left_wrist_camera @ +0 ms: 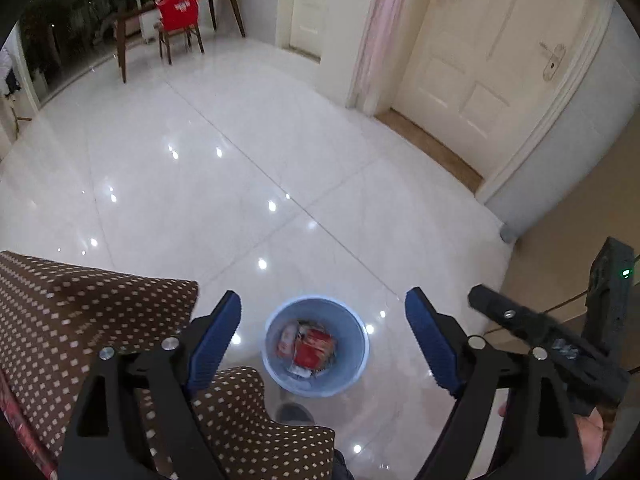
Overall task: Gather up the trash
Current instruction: 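Carry both paper bags over the blue bin and open both tools, then move both open tools back toward the trash pile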
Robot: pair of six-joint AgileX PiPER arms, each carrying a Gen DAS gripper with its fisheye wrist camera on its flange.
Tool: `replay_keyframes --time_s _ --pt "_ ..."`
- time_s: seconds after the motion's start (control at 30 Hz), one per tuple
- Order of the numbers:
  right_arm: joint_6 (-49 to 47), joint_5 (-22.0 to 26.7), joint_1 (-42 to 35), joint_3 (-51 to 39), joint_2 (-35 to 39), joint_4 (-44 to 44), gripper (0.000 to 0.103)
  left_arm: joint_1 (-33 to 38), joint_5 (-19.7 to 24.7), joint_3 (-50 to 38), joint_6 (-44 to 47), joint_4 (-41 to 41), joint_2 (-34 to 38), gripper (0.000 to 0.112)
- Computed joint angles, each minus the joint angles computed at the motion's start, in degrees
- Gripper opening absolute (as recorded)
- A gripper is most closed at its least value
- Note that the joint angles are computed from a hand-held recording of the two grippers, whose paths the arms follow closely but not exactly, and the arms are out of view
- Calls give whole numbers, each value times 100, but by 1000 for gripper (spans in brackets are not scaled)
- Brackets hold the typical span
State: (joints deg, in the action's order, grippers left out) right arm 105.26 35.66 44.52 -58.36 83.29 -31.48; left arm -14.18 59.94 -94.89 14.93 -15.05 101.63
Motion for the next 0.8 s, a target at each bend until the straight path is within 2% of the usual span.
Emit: replay_keyframes --time_s 0.13,0.23,0.43,0.57,0.8 --pt "443 649 490 -357 29 -519 97 153 -127 355 -27 -73 -552 87" --pt "147 1014 660 -771 67 -469 97 261 -247 620 1 -95 -986 88" --pt "-103 1908 1235 -1736 323 -777 97 677 -106 1009 519 -635 -1748 90" --pt "-480 2288 1493 -2392 548 -754 97 879 -146 1301 751 -706 -2263 91" --pt "-1158 2642 1794 -3552 1102 -694 97 1625 -239 1708 1473 -1040 -3002 92"
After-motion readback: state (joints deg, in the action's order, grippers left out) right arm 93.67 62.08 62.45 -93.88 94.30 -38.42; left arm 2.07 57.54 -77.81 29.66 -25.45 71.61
